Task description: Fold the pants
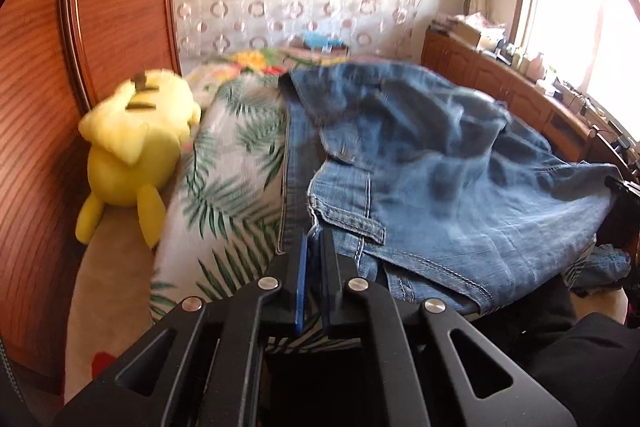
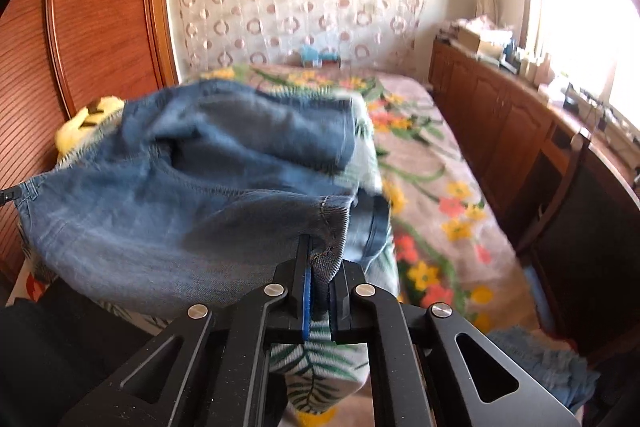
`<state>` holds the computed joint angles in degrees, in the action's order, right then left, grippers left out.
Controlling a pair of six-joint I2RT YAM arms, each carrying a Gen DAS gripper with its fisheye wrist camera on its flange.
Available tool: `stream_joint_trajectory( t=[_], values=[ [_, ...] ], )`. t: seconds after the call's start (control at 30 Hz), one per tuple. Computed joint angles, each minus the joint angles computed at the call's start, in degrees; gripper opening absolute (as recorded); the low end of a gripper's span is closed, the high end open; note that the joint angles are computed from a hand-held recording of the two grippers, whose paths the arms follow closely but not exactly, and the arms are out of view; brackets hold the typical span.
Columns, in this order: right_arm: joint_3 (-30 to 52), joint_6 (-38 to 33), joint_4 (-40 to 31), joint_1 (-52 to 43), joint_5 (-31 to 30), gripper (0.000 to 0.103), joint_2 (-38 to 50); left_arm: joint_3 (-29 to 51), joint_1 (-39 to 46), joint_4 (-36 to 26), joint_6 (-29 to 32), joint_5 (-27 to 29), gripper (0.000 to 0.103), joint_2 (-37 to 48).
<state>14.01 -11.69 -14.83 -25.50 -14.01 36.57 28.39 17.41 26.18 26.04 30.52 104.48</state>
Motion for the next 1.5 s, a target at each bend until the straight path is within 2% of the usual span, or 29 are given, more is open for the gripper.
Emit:
stream_joint_trajectory(
  t=[0.23,0.43,0.47,0.53,0.63,0.77,0.87,0.97,1.03,1.13,1.2,1.23,1.27,1.3,1.33,1.4,1.43,1.5],
  values=[
    [3.6,-2.9,-7.3,-5.3,-5.0,0.004,-10.2,-0.9,-0.8,-2.4,-2.5,2.6,0.006,-10.6],
    [3.8,-1.1,-0.5,-1.3,-1.7,0.004,-8.6,4.1,-4.4,-0.6,-5.2,-0.5,0.006,-8.4],
    [3.4,0.1,3.7,1.9,1.2,0.004,-5.6,5.4,-5.2,-0.5,-5.8,-1.0,0.006,-7.6],
    [3.0,0.7,8.5,4.4,3.2,0.004,-1.8,8.3,-6.8,-0.3,-6.8,-2.3,0.006,-5.9],
    [2.8,1.3,19.8,6.9,5.5,0.004,10.1,13.6,-9.6,-0.8,-8.1,-5.0,0.006,-1.9],
    [5.3,2.4,33.5,8.8,7.9,0.004,30.6,21.2,-12.4,-3.2,-9.0,-7.8,0.006,5.5],
    [6.9,2.1,43.4,11.3,11.9,0.004,46.8,25.7,-14.5,-4.1,-8.8,-10.8,0.006,10.7],
    [8.9,3.2,48.8,11.6,11.9,0.004,59.1,29.7,-15.6,-6.0,-9.3,-12.2,0.006,14.5],
    [8.1,4.6,52.6,10.8,10.1,0.004,63.5,30.1,-15.7,-6.5,-9.7,-12.0,0.006,15.0],
    [5.1,5.2,56.4,9.1,7.6,0.011,64.4,30.0,-15.1,-7.5,-9.3,-11.0,0.01,14.6],
    [3.5,5.3,57.3,8.6,7.3,0.031,63.8,29.4,-14.5,-8.1,-9.8,-10.1,0.019,13.5],
    [1.8,5.4,59.3,8.3,7.3,0.037,63.9,29.5,-14.1,-8.8,-9.8,-9.3,0.022,13.2],
    [1.3,5.3,59.4,7.5,6.8,0.046,63.3,29.1,-13.5,-9.1,-9.9,-8.5,0.029,12.5],
    [0.1,5.4,60.4,6.9,6.1,0.05,62.9,28.6,-13.1,-9.1,-10.0,-7.9,0.039,11.8],
    [-0.6,5.4,59.2,6.5,5.8,0.051,61.2,27.8,-12.4,-8.7,-10.0,-7.0,0.044,10.8],
    [1.1,5.6,49.8,6.1,5.9,0.053,52.4,26.0,-11.1,-8.0,-9.9,-5.3,0.05,9.1],
    [-0.5,5.7,49.6,5.5,5.3,0.053,50.5,25.6,-10.6,-8.0,-9.8,-4.5,0.052,8.8],
    [0.1,6.9,43.4,6.6,5.4,0.055,43.9,22.9,-9.0,-7.3,-8.8,-2.5,0.054,7.3]
  ],
)
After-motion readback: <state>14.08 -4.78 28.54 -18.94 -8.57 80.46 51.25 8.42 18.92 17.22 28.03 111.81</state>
